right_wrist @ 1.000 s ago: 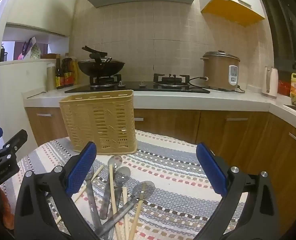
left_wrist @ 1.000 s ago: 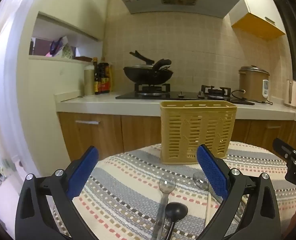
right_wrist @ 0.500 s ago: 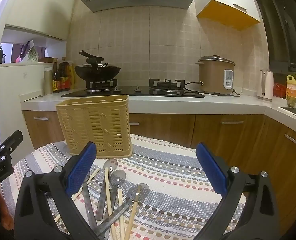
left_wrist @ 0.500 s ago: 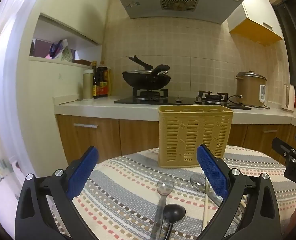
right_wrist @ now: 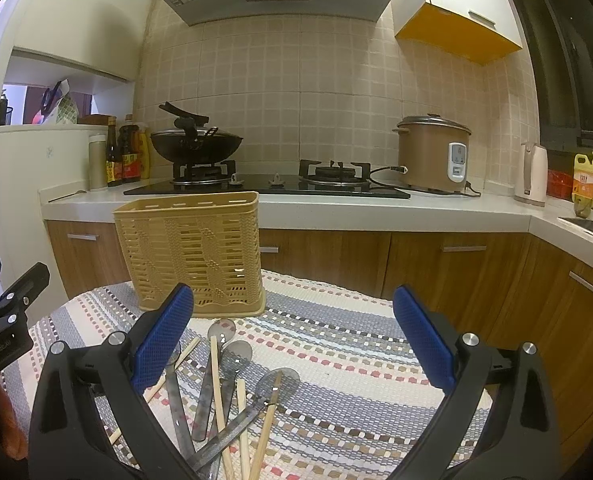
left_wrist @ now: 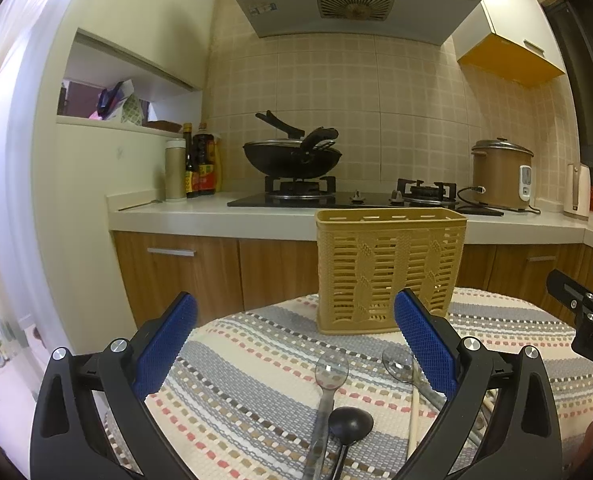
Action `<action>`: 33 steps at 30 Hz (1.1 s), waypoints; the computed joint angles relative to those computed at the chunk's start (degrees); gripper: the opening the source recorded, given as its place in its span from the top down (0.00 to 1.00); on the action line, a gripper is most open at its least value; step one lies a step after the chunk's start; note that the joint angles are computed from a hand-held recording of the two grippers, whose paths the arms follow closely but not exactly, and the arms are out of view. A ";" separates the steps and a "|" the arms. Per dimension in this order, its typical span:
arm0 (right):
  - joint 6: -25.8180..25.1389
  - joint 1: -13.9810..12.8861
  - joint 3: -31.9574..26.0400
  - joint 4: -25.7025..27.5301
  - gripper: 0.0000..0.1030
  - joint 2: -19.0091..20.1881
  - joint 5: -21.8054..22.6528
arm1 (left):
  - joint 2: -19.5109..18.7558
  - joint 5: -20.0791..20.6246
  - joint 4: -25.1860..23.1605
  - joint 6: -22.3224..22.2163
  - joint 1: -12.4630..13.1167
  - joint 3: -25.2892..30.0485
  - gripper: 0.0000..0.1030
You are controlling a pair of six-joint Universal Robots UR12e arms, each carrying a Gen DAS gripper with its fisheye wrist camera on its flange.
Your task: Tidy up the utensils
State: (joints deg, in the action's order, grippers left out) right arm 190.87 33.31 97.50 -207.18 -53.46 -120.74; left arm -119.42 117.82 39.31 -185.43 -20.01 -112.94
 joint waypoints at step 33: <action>0.31 0.07 0.59 -3.88 0.07 0.09 -0.38 | 1.45 -4.66 -1.87 -3.45 1.96 -1.33 0.07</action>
State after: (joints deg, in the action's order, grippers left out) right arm 191.18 33.38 98.09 -211.06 -53.37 -121.12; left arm -117.97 113.15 37.44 -188.88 -18.05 -114.27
